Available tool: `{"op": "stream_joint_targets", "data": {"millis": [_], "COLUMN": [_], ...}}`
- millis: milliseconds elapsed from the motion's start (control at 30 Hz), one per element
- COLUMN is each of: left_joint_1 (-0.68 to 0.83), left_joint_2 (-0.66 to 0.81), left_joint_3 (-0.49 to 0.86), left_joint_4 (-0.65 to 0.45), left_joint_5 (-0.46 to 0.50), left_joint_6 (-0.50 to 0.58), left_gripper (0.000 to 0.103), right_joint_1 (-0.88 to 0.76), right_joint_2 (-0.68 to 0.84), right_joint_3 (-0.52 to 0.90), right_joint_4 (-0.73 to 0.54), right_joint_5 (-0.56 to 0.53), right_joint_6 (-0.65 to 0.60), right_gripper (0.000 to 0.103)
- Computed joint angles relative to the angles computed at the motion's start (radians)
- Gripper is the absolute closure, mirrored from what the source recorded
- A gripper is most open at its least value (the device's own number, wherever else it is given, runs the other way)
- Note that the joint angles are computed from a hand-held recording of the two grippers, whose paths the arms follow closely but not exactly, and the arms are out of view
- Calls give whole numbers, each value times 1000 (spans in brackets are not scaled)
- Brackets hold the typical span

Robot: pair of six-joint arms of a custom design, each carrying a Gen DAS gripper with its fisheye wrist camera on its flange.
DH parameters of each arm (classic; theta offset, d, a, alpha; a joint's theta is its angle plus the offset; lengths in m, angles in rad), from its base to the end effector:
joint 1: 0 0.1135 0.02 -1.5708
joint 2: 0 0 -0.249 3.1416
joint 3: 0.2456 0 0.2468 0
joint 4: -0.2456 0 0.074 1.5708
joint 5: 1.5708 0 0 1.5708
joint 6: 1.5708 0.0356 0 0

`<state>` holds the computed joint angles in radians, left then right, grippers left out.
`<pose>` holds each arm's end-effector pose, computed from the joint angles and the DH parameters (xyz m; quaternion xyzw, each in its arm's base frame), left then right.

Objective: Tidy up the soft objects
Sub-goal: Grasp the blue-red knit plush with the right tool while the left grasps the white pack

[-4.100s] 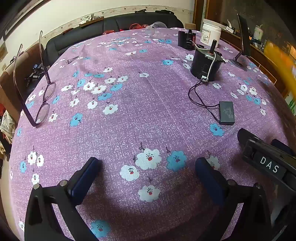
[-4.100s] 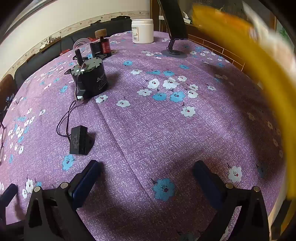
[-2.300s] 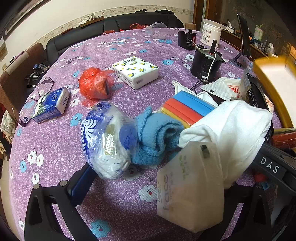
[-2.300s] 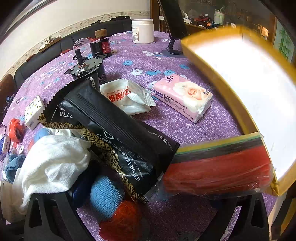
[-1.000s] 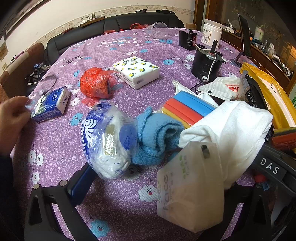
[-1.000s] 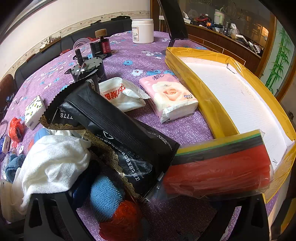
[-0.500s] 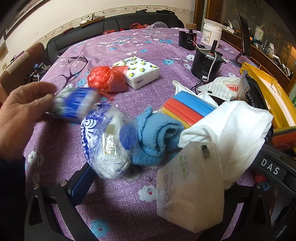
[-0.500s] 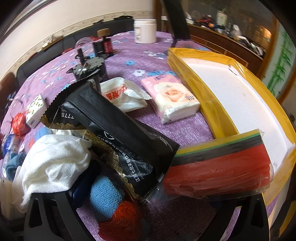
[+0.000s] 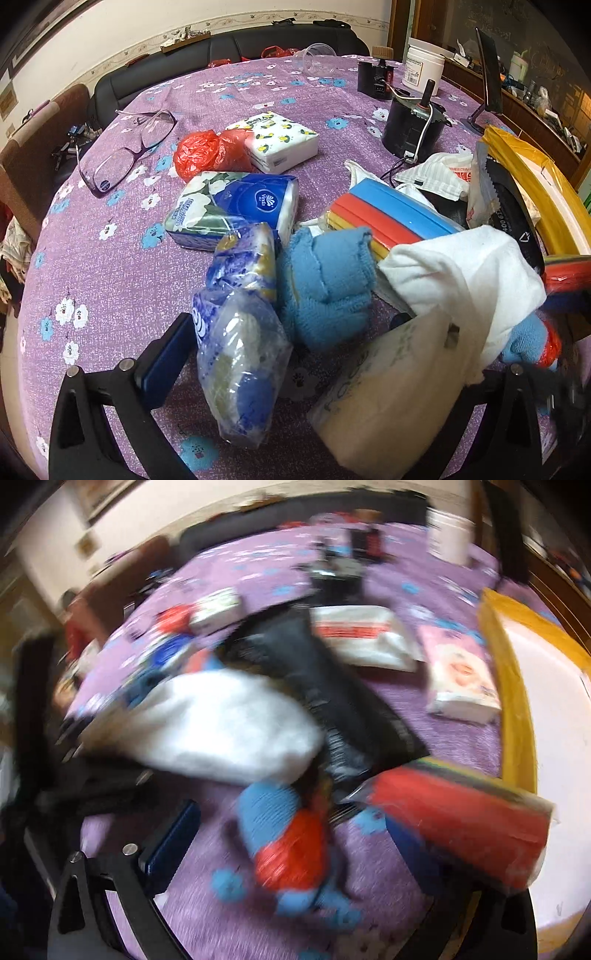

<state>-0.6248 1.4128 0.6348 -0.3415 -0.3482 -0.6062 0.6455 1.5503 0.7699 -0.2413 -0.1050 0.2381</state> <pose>0.2020 -0.1307 0.1374 -0.0298 0.9602 0.0106 0.2774 0.2249 0.1740 0.1433 -0.2084 0.9385 0.1614 0.2231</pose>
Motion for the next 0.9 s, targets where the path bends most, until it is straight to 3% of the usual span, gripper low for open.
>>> {"op": "stream_joint_targets", "data": {"millis": [100, 167, 200, 333, 500, 667, 700, 767, 867, 900], "left_joint_1": [-2, -2, -2, -6, 14, 10, 4, -27, -78, -90], "left_joint_2": [4, 6, 4, 7, 0, -232, -291, -409, -493, -454], "left_joint_3": [6, 10, 7, 10, 24, -114, -140, -206, -217, -172], "left_joint_4": [-13, -18, -13, -16, -50, -90, -115, -114, -143, -187], "left_joint_5": [4, 7, 6, 4, 55, 134, 140, 126, 81, 39], "left_joint_6": [-5, -6, -6, -14, 28, 63, 64, 57, 39, 58], "left_gripper": [0, 0, 0, 0, 0, 0, 6, 21, 21, 22], "right_joint_1": [29, 43, 49, 26, -12, -37, -45, -68, -82, -83], "right_joint_2": [-101, -207, -266, -485, -605, -581, -594, -574, -558, -556], "right_joint_3": [-70, -132, -160, -260, -340, -359, -364, -366, -363, -363], "right_joint_4": [22, 16, 4, -27, 22, 76, 70, 93, 111, 115], "right_joint_5": [-39, -78, -84, -139, -163, -193, -201, -222, -237, -238], "right_joint_6": [-25, -44, -59, -102, -117, -99, -96, -85, -72, -66], "right_gripper": [14, 43, 48, 49, 49, 49, 49, 49, 49, 49]}}
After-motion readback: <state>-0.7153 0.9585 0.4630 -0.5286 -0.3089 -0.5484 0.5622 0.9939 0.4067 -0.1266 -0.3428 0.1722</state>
